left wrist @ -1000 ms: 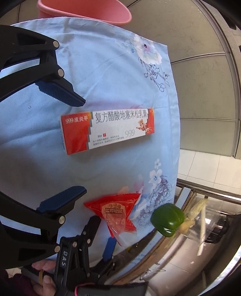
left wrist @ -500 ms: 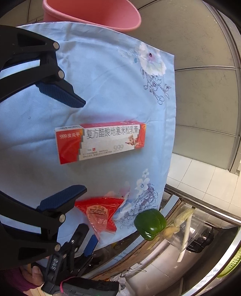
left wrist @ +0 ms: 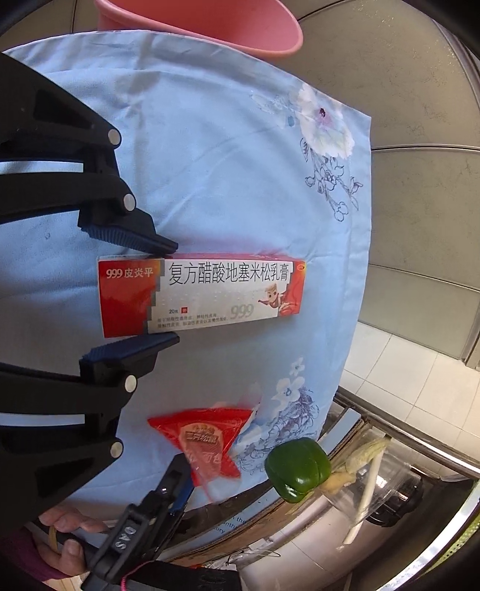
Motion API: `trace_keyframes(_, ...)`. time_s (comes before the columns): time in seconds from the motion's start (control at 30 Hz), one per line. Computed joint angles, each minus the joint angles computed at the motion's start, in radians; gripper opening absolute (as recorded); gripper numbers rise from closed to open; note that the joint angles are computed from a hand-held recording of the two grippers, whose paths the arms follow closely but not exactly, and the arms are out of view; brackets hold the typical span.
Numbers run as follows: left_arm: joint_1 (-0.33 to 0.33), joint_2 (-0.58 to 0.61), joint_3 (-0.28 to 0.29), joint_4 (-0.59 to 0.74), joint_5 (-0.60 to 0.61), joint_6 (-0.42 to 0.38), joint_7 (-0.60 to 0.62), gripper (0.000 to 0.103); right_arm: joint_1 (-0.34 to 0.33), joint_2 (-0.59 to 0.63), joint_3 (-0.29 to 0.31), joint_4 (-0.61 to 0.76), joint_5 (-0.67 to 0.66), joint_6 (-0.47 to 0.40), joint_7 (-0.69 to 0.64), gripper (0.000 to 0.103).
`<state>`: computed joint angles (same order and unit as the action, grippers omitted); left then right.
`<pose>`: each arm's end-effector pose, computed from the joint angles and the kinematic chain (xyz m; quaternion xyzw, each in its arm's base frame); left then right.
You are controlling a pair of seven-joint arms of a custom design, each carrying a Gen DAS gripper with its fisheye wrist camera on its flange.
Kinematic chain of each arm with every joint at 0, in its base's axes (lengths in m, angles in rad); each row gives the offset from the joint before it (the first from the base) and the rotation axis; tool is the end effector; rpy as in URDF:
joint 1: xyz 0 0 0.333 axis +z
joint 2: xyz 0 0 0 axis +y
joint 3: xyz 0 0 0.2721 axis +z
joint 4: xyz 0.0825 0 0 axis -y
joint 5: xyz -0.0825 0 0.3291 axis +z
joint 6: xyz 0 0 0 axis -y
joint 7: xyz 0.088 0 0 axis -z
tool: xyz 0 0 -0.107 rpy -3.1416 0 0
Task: Collect trash
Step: 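Close the left tool on the ointment box while the right tool closes on the red mesh bag, then carry the ointment box and mesh bag over the pink bin and open both tools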
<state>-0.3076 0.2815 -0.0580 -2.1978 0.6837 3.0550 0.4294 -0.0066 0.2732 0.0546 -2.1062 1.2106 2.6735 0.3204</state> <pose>0.4874 -0.2387 0.3110 -0.7146 0.6349 -0.2662 0.1243 0.5416 -0.0030 0.3010 -0.7397 0.5721 -0.0543 0.3502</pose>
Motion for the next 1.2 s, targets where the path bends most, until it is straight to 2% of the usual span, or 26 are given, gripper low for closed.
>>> trace_keyframes(0.03, -0.02, -0.008, 0.026, -0.009, 0.032, 0.013, -0.03, 0.042, -0.001, 0.004, -0.001, 0.006, -0.006, -0.013, 0.014, 0.012)
trace_keyframes(0.07, -0.035, -0.014, 0.046, -0.015, 0.061, 0.021, -0.059, 0.042, -0.003, 0.004, -0.001, 0.007, -0.004, -0.019, 0.021, 0.006)
trace_keyframes(0.2, -0.076, -0.051, 0.107, -0.04, 0.215, 0.041, -0.197, 0.042, -0.006, -0.041, 0.005, -0.031, 0.061, -0.014, -0.045, 0.003)
trace_keyframes(0.4, -0.055, -0.106, 0.113, -0.072, 0.41, 0.061, -0.379, 0.041, 0.013, -0.134, -0.023, -0.104, 0.175, -0.004, -0.155, 0.001)
trace_keyframes(0.6, 0.004, -0.168, 0.069, -0.133, 0.522, 0.083, -0.481, 0.041, 0.037, -0.207, -0.057, -0.164, 0.177, -0.016, -0.16, 0.001)
trace_keyframes(0.73, 0.059, -0.201, 0.026, -0.177, 0.541, 0.095, -0.491, 0.041, 0.051, -0.226, -0.068, -0.191, 0.141, -0.023, -0.117, 0.001)
trace_keyframes(0.93, 0.136, -0.233, -0.025, -0.215, 0.632, 0.112, -0.588, 0.041, 0.071, -0.255, -0.074, -0.244, 0.1, -0.009, -0.06, 0.001)
trace_keyframes(1.03, 0.169, -0.248, -0.041, -0.222, 0.725, 0.123, -0.683, 0.041, 0.073, -0.28, -0.081, -0.259, 0.11, -0.015, -0.059, 0.001)
trace_keyframes(1.2, 0.206, -0.271, -0.069, -0.197, 0.963, 0.124, -0.932, 0.041, 0.088, -0.308, -0.084, -0.26, 0.134, -0.006, -0.086, 0.001)
